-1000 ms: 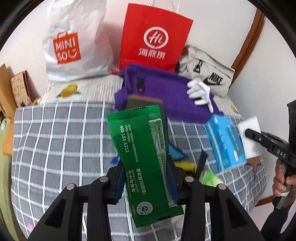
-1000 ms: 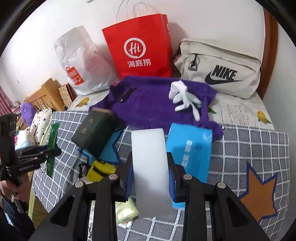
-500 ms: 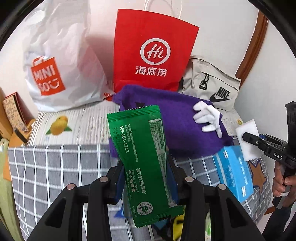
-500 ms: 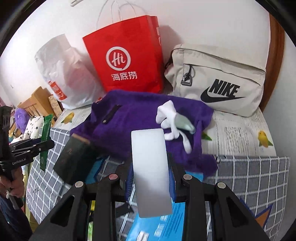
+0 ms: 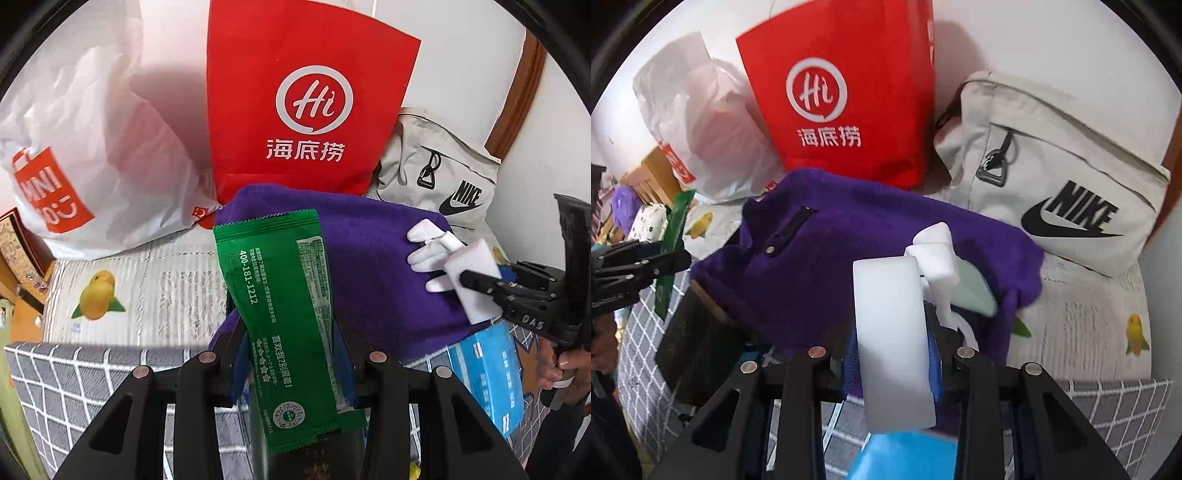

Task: Organize soft objects
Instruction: 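Carry the sponge and green packet onto the purple towel and open both tools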

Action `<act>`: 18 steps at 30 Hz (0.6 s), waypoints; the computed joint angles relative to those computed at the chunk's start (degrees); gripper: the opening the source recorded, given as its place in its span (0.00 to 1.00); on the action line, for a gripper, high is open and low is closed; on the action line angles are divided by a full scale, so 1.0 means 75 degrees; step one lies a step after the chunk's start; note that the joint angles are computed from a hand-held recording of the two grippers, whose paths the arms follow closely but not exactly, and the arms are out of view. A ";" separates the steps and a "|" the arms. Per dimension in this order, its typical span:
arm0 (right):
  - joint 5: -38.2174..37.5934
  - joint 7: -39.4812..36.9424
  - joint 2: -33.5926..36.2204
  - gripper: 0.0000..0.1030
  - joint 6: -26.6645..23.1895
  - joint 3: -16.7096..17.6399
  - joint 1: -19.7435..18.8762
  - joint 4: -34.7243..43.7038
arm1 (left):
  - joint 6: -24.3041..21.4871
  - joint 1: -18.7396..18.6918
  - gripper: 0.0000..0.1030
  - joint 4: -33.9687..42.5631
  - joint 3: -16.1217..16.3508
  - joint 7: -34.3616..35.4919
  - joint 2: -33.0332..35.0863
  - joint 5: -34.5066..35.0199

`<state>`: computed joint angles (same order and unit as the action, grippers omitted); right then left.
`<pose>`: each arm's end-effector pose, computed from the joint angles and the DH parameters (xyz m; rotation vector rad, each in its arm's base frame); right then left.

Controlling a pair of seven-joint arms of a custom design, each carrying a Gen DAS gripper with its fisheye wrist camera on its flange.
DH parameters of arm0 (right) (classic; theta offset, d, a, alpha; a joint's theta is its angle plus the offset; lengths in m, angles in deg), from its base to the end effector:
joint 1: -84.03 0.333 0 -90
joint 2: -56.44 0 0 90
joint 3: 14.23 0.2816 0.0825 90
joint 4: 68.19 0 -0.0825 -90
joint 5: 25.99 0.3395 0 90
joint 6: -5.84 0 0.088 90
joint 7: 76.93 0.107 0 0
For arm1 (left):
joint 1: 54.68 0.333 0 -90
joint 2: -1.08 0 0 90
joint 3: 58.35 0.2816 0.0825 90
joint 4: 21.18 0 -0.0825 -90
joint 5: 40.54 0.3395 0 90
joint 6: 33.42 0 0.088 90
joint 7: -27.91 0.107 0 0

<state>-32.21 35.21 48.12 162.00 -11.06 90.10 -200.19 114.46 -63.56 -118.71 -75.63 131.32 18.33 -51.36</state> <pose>0.4935 0.0851 0.4606 -1.7399 1.9959 -0.4703 0.5806 -0.2584 0.4755 -1.4155 2.4443 -0.8729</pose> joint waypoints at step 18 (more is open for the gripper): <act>0.0555 -0.0715 0.0765 0.33 -0.0316 -0.0375 0.0078 0.0163 | -0.1303 -0.0397 0.37 0.2921 -0.0002 -0.0527 0.2191 0.0755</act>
